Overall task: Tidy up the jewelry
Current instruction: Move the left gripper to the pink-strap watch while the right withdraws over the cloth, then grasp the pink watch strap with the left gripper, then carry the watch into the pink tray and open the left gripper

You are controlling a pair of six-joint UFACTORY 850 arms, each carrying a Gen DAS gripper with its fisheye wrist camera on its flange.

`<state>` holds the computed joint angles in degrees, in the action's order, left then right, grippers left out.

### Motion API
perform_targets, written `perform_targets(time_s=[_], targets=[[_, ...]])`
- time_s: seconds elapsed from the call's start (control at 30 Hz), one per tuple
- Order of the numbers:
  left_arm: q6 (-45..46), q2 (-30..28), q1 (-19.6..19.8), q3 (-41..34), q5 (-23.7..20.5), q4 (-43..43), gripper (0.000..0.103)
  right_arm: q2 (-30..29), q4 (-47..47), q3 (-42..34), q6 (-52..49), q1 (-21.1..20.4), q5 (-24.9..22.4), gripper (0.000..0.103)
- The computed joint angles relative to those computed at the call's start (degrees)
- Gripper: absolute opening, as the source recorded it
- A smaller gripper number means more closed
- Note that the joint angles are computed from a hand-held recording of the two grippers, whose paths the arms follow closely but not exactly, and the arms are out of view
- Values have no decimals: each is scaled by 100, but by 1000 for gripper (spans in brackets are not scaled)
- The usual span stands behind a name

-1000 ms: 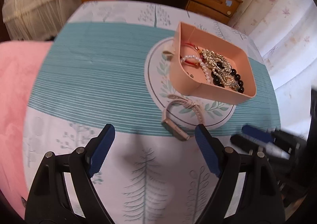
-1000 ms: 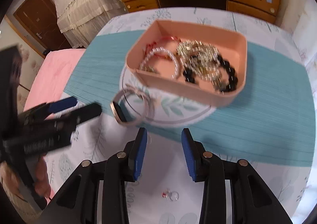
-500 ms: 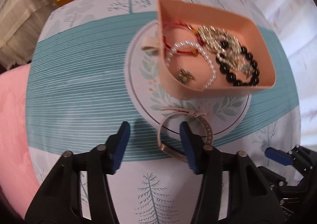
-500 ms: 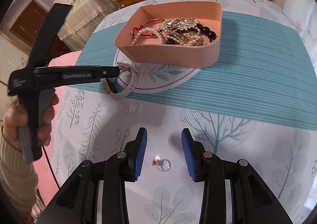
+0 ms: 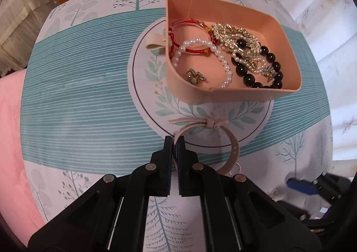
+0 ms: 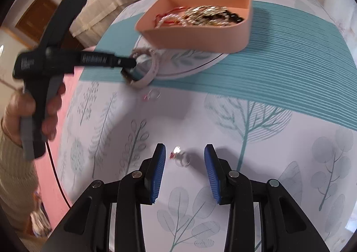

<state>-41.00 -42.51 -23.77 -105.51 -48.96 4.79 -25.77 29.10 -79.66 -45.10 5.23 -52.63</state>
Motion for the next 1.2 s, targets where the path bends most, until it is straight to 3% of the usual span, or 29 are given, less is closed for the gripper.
perform_targets(time_s=[0.17, 0.67, 0.97, 1.2], targets=[[-84, 393, -98, 510, 320, -14, 2, 387, 73, 546, -704, 99, 372, 35], [86, 701, -251, 738, 534, -104, 2, 602, 2, 986, -1021, 329, 1329, 8], [211, 628, -273, 384, 440, -30, 2, 677, 515, 910, -1349, 234, 1233, 6], [256, 360, -255, -392, 180, 177, 2, 389, 1169, 94, -1330, -24, 690, 6]])
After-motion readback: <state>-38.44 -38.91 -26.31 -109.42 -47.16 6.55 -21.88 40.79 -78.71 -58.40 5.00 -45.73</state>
